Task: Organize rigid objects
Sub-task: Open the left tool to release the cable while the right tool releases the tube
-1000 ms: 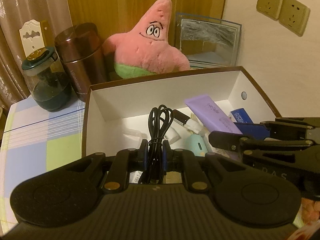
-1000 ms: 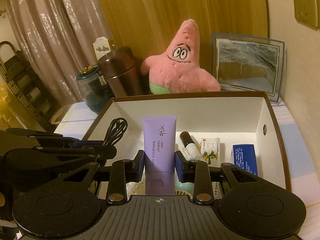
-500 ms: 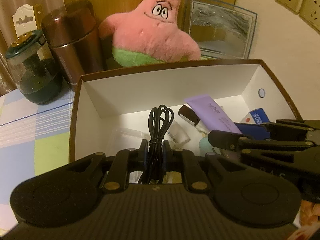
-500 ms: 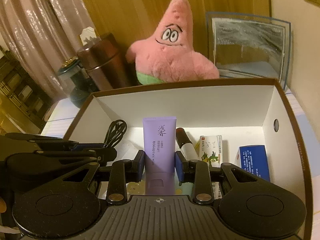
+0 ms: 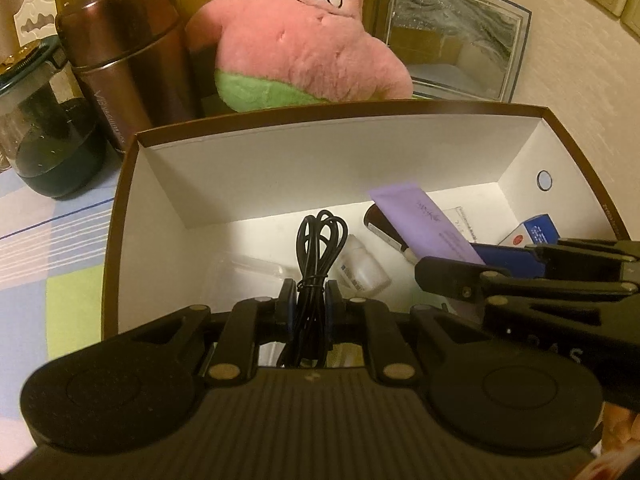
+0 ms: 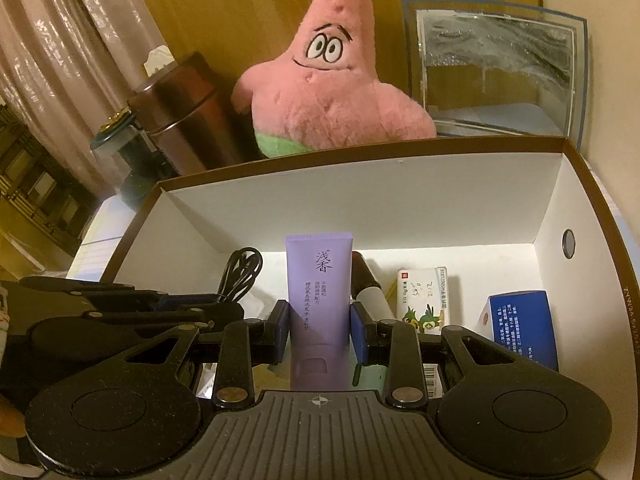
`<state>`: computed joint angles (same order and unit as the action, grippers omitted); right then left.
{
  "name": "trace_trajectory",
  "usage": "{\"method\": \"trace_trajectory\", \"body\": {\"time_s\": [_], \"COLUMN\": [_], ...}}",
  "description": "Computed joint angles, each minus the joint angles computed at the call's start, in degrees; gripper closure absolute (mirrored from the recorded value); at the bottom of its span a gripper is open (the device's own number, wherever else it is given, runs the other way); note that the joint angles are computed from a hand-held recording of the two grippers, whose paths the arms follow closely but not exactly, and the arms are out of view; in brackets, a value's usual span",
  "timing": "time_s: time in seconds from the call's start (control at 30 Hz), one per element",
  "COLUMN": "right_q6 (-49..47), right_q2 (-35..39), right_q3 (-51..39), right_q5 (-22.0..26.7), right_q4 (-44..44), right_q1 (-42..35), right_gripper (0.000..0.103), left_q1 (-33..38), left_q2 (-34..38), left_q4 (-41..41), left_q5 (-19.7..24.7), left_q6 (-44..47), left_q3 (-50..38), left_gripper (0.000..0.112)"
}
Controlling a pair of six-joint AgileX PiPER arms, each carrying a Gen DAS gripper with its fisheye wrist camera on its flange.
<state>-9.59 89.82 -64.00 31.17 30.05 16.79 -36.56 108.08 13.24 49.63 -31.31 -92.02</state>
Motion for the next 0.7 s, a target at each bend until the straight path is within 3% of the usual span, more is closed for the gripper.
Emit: {"method": "trace_trajectory", "body": {"time_s": [0.1, 0.17, 0.7], "right_q6": [1.23, 1.07, 3.41], "right_q2": [0.30, 0.54, 1.71], "right_q3": [-0.54, -0.76, -2.20], "right_q5": [0.01, 0.17, 0.71], "right_q4": [-1.21, -0.71, -1.17], "right_q1": [0.09, 0.01, 0.86], "right_gripper": [0.071, 0.071, 0.070], "left_q1": [0.34, 0.45, 1.41], "left_q2": [-0.05, -0.34, -2.84], "left_q4": [-0.12, 0.29, 0.88], "left_q5": [-0.62, -0.87, -1.00], "left_q6": [0.14, -0.28, 0.06], "left_q3": [0.02, 0.17, 2.23], "left_gripper": [0.098, 0.087, 0.078]}}
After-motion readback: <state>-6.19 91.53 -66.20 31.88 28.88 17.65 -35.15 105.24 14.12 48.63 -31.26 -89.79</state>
